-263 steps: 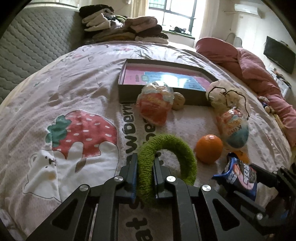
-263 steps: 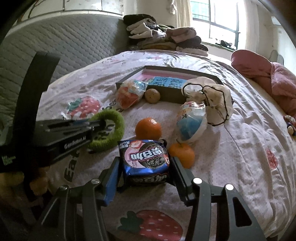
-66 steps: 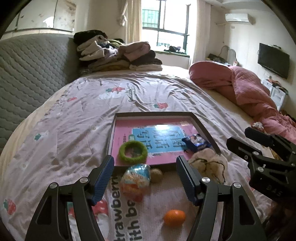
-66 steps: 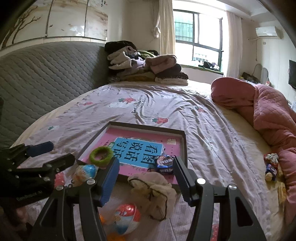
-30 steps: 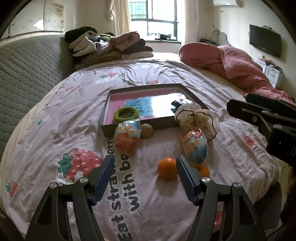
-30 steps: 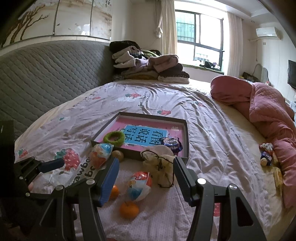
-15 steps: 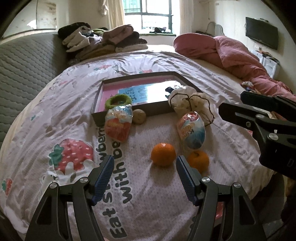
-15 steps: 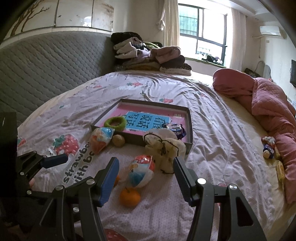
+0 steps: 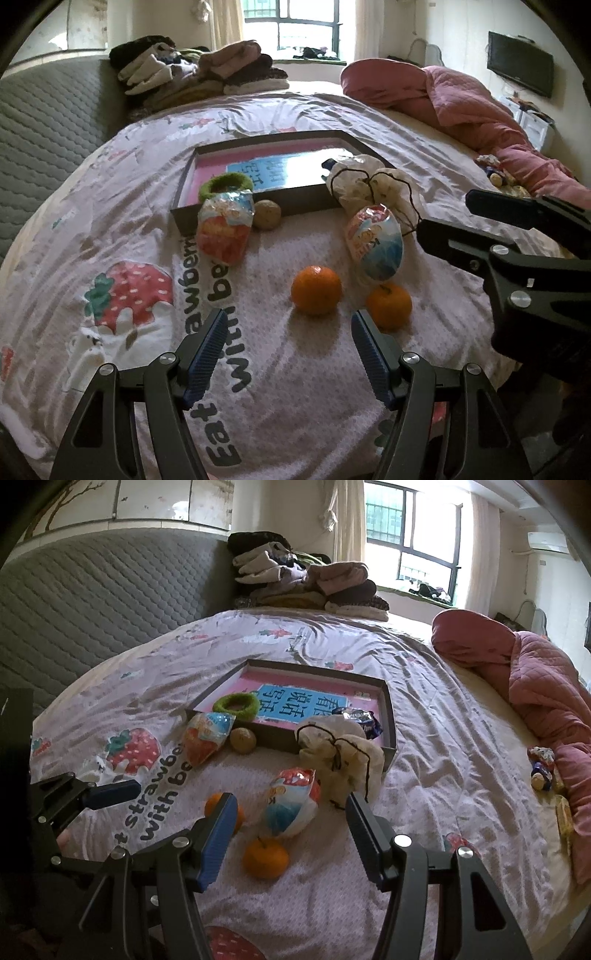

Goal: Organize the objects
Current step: 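Move the left gripper to an orange while the right approaches the clear egg-toy bag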

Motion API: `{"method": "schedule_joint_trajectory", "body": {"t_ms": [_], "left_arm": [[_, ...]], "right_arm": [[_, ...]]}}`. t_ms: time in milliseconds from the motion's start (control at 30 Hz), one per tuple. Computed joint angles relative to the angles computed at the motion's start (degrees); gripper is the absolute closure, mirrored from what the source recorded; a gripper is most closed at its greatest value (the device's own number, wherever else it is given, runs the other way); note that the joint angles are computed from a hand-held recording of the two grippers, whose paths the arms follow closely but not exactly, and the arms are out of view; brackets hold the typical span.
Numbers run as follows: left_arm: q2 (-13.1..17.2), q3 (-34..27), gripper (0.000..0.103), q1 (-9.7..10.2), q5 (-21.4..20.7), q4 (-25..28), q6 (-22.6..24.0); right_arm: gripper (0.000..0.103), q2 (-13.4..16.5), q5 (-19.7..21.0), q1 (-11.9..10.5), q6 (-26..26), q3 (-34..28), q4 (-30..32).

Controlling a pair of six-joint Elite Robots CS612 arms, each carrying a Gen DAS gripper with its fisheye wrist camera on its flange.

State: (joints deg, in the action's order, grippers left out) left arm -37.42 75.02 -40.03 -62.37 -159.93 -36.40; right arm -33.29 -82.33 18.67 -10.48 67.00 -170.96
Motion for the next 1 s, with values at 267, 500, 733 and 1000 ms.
{"method": "schedule_joint_trajectory", "body": {"t_ms": [267, 500, 733, 1000], "left_arm": [[0.6, -0.4, 0.032, 0.20, -1.4, 0.3, -0.2], [1.4, -1.0, 0.032, 0.53, -3.1, -0.1, 0.8], [2.0, -1.2, 0.032, 0.88, -4.1, -1.9, 0.8], [2.3, -1.6, 0.032, 1.03, -4.5, -1.5, 0.8]], "right_arm": [[0.043, 0.6, -0.3, 0.0, 0.0, -0.7, 1.6], [0.043, 1.5, -0.7, 0.0, 0.1, -1.9, 3.2], [0.043, 2.1, -0.7, 0.0, 1.0, -2.6, 3.6], [0.043, 2.2, -0.9, -0.1, 1.0, -2.8, 3.9]]}}
